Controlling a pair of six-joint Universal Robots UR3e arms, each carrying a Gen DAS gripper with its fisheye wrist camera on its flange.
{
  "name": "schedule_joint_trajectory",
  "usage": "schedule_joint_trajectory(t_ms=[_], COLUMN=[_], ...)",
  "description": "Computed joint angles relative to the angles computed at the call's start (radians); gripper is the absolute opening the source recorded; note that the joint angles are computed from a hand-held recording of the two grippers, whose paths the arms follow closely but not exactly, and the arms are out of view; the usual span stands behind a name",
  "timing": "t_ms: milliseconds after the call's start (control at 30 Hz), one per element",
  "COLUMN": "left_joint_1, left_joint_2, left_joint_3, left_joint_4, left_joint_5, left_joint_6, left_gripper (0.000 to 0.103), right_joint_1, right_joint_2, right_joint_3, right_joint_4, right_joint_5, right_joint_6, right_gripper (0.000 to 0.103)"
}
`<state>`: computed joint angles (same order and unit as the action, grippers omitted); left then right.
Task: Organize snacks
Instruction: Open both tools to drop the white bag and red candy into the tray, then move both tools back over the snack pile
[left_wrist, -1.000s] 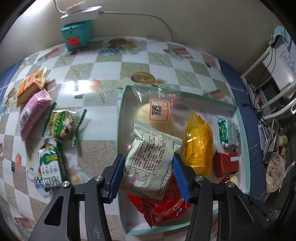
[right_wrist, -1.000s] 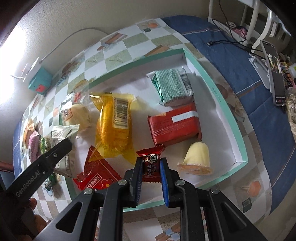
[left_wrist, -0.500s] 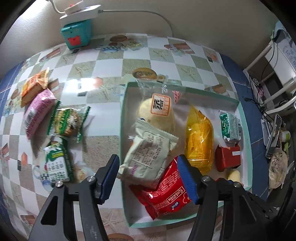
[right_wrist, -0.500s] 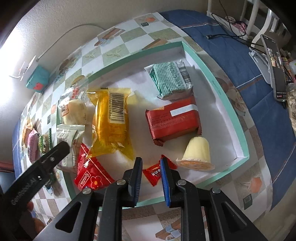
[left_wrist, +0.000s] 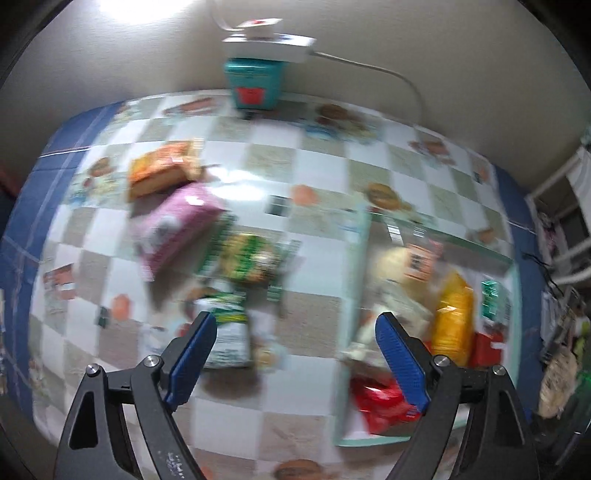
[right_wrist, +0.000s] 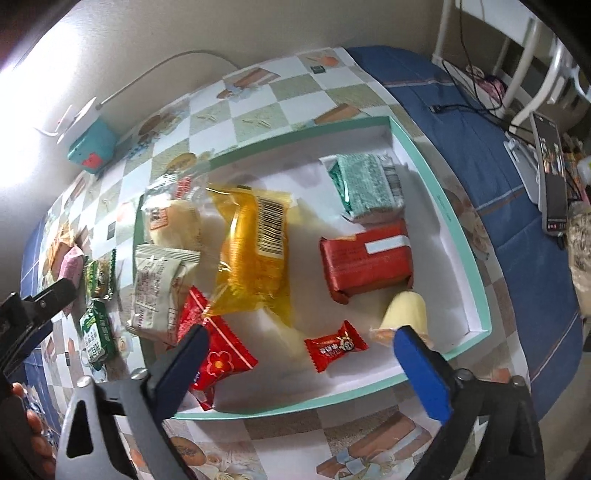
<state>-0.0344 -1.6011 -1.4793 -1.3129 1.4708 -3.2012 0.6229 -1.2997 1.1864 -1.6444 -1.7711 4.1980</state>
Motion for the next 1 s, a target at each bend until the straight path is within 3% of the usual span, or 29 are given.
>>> schedule_joint_trajectory(t_ms=[200,300,733,1000], left_joint_1=[0.141,0.242,0.533,0.638], left_joint_2=[0.053,0.090,0.153,0.156], left_joint_3=[-0.065,-0.103,-0.137,-0.140], left_joint_4=[-0.001,-0.007,-0.030,-0.052], left_joint_5=[0.033,0.003,-0.054,-0.089], left_joint_6=[0.046,0.069,0.152,0.217], left_gripper=[0.089,0.102,0.102,0.102], right_joint_1=[0.028,0.045,0.108,0.144], right_joint_2=[0.067,0.108,0.331,0.542], right_joint_3=[-0.094,-0.156,-0.500,-0.846], right_joint_4=[0.007,0.023,0.107,0.205], right_joint_5=[-0.014,-0.024,-0.049,-0.048], right_joint_6=[-0.002,-0.006,-0.002,0.004], right_gripper=[0.103,0.103,0.103,0.103])
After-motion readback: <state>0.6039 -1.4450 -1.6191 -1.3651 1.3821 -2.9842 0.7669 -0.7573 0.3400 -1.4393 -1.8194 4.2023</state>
